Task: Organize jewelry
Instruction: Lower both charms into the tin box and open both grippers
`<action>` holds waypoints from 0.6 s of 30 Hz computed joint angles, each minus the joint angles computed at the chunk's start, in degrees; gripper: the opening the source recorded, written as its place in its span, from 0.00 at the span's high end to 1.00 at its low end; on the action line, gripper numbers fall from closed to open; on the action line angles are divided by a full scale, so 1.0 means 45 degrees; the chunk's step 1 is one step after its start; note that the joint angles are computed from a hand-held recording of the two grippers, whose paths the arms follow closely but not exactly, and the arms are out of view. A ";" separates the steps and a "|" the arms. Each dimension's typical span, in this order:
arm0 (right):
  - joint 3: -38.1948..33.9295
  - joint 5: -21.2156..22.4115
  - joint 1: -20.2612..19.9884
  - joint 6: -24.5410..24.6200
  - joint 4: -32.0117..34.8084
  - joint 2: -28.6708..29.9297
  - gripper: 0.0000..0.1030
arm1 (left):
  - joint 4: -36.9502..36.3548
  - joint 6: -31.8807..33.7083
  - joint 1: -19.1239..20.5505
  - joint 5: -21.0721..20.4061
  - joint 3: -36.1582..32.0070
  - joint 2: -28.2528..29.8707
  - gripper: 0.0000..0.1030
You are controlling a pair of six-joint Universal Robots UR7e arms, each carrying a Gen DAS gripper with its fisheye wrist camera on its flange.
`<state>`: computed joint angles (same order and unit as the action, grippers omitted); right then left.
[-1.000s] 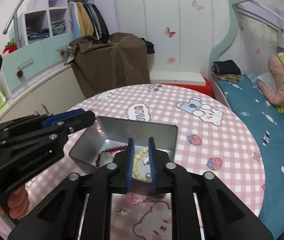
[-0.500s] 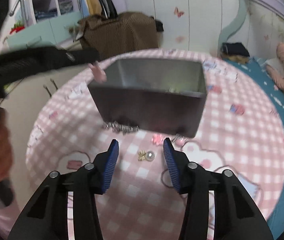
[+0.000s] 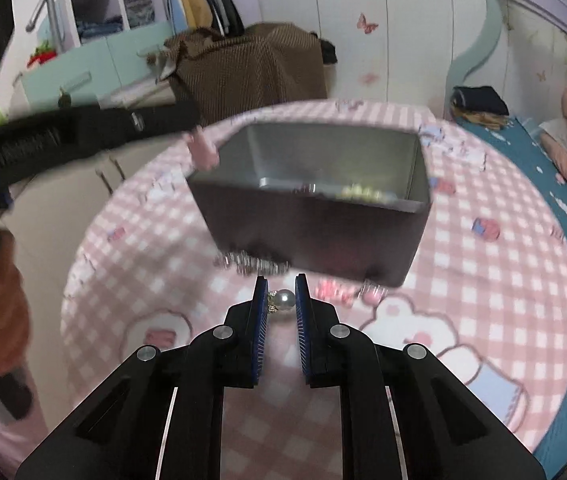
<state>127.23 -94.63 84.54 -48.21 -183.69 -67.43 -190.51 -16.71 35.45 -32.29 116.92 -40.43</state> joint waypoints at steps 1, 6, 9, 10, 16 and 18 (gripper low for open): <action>-0.0065 0.0138 0.0049 0.0091 -0.0030 -0.0115 0.86 | -0.0095 0.0146 -0.0004 -0.0023 -0.0081 0.0046 0.86; -0.0544 0.0964 0.0168 0.0525 0.0181 -0.0560 0.86 | -0.0039 0.0437 0.0082 -0.0050 -0.0474 0.0203 0.86; -0.1029 0.1089 0.0361 0.0845 0.0070 -0.0446 0.86 | -0.0040 0.0557 0.0164 -0.0128 -0.0678 0.0292 0.86; -0.1248 0.1126 0.0414 0.0933 0.0121 -0.0371 0.86 | -0.0081 0.0660 0.0188 -0.0117 -0.0782 0.0362 0.86; -0.2036 0.1140 0.0573 0.1202 0.0434 0.0090 0.84 | 0.0230 0.1071 0.0496 -0.0407 -0.1254 0.0504 0.85; -0.2237 0.1072 0.0625 0.1184 0.0667 0.0185 0.78 | 0.0642 0.1243 0.0536 -0.0324 -0.1391 0.0514 0.70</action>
<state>117.16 -89.81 87.35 -42.88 -180.69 -66.60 -187.62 -11.12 37.86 -33.75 110.67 -38.11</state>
